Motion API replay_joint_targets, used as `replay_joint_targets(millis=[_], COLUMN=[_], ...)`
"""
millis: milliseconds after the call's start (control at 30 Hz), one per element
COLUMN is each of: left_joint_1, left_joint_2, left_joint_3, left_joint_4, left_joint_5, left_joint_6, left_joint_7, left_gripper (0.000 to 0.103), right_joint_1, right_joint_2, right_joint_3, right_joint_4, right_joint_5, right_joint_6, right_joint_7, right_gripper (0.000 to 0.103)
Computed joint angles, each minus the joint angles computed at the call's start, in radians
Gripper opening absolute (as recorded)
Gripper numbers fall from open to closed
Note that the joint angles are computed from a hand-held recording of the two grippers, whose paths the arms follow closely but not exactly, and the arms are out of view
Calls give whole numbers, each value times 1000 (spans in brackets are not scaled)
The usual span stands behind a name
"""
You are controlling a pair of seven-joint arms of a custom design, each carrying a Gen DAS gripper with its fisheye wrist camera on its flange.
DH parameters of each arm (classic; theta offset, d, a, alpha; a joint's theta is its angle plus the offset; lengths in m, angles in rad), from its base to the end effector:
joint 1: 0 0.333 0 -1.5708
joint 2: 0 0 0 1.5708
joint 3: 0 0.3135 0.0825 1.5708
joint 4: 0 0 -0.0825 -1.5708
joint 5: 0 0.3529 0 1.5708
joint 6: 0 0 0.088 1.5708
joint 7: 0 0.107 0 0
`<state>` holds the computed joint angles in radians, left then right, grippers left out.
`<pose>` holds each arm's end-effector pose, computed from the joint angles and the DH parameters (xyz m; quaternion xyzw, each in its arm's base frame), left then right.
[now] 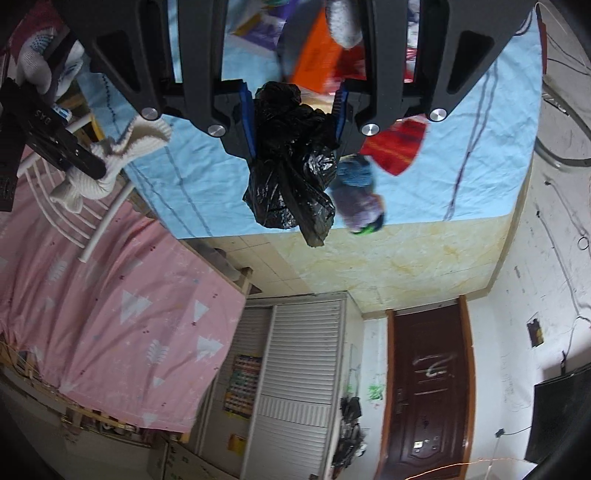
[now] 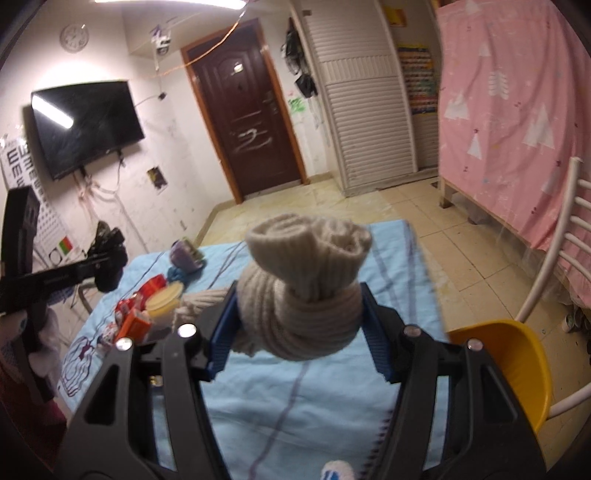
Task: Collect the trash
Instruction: 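Carry the black bag and white sock to the yellow bin and release both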
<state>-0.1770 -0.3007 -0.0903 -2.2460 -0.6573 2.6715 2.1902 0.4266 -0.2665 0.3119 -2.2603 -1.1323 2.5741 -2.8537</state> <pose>0.4660 -0.1134 0.5770 -0.4998 0.7643 -0.3795 0.1485 0.3402 0.3450 0.5297 -0.5271 0.6948 -0.2729 0.4060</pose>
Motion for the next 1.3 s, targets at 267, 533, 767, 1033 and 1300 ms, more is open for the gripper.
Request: replay_joint_targets(millis=[267,533,767,1033,1300], left_joint_1=[-85,-160,-230,-279,-305], left_joint_2=[-6,29,78,157,222], left_joint_3=[-39,-90,-146,-193,-231], left_joint_4=[20,67,139,195,231], left_joint_5=[-38,-74,-96,-122,-89], left_joint_6=[-42,-79,-85,-97,-74], left_joint_7=[20,41,54,28,14], left_gripper=[24,24,24,24,24], right_joint_1=[-39,-84,-88,-100,-118], right_joint_2=[-190,-384,-440,-452,-621], right_joint_3=[8,31,61,27,46], right_joint_4=[-163,-311,-343,-380,-468], right_joint_5=[42,142,247,257,273], right_joint_6=[-64,-157,-361,-314,-338], right_joint_7=[28,-10,-95,-108,9], right_gripper=[60,60,60,79,81])
